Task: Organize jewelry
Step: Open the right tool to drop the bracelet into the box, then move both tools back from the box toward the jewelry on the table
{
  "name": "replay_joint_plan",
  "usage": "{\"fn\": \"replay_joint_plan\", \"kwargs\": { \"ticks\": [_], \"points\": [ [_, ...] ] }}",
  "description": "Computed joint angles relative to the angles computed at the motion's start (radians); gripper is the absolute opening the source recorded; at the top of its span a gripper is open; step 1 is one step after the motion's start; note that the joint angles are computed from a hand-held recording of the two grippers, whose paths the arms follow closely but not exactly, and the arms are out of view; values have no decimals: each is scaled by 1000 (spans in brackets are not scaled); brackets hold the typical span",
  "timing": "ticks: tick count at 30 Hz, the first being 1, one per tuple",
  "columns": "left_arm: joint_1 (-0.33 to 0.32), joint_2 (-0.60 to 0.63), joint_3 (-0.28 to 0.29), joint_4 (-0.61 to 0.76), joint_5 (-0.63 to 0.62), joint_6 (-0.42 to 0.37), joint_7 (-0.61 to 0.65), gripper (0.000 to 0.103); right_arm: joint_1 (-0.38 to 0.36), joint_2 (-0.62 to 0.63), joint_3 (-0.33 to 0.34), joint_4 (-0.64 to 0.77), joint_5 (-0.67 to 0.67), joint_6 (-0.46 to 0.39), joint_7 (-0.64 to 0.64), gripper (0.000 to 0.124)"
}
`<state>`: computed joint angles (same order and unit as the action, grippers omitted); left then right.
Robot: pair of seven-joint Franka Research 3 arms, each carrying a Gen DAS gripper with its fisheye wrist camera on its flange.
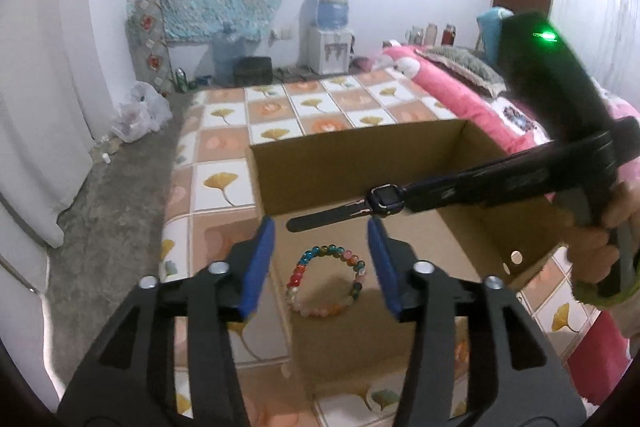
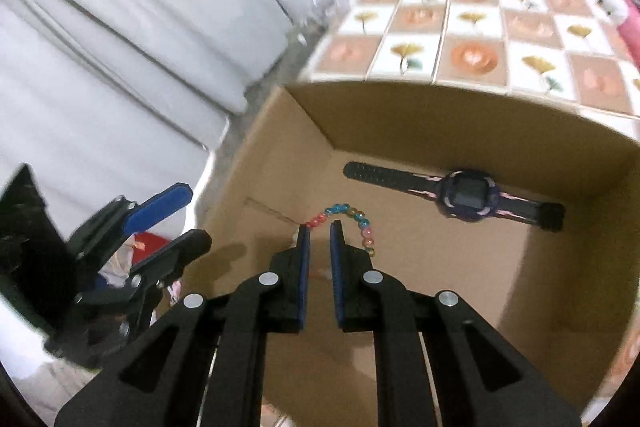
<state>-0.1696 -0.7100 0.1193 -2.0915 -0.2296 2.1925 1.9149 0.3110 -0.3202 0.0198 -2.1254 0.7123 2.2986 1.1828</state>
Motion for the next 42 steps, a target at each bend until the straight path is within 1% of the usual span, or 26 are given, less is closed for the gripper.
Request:
{"fn": "replay_joint_plan", "kwargs": {
  "ticks": [1,2,4,5,7,8,10,13,15,17,19,23,24,27,29,33,35,39,42],
  "points": [
    [4,-16,0,-7,1,2,-3,56,-2,-56,-8,-41,19,9,-31,11],
    [7,-41,1,-20,1,7,-4,58,2,-95,-18,-73,34,32,-48,11],
    [13,-90,3,-50,6,23,-11,67,11,-187,-41,-146,72,48,-92,13],
    [14,-111,4,-63,11,26,-18,69,19,-250,-55,-197,95,56,-123,21],
    [16,-166,11,-101,16,28,-34,76,26,-375,-70,-306,124,83,-169,30],
    [16,-199,16,-125,18,25,-45,77,27,-425,-77,-348,126,84,-181,30],
    [21,-259,20,-175,29,10,-67,84,17,-518,-77,-432,115,80,-178,32],
    [38,-324,17,-237,63,-19,-106,85,-7,-626,-75,-546,97,57,-126,34],
    [50,-348,16,-273,84,-62,-138,85,-24,-660,-74,-602,89,43,-71,35],
    [53,-338,20,-281,96,-102,-166,85,-43,-663,-75,-636,79,39,-23,35],
    [63,-320,12,-288,115,-113,-188,85,-78,-638,-60,-648,52,54,37,35],
    [73,-293,-9,-306,152,-54,-206,85,-109,-563,-37,-621,-12,90,125,35],
    [71,-283,-12,-308,158,-34,-207,85,-109,-545,-34,-613,-23,105,138,35],
    [67,-256,-18,-304,167,-4,-222,85,-83,-506,-51,-596,-13,160,150,35],
    [61,-245,-15,-302,167,11,-224,87,-72,-488,-52,-584,-10,193,160,35],
    [63,-227,-15,-300,173,34,-236,87,-51,-461,-72,-574,-3,231,156,35],
    [56,-221,-6,-297,161,33,-239,87,-50,-469,-70,-583,-8,240,159,35],
    [53,-234,-3,-307,154,24,-238,87,-72,-546,-45,-632,-57,242,186,35],
    [42,-278,3,-328,149,-1,-219,87,-91,-627,-38,-676,-114,207,196,36]
  ]
}}
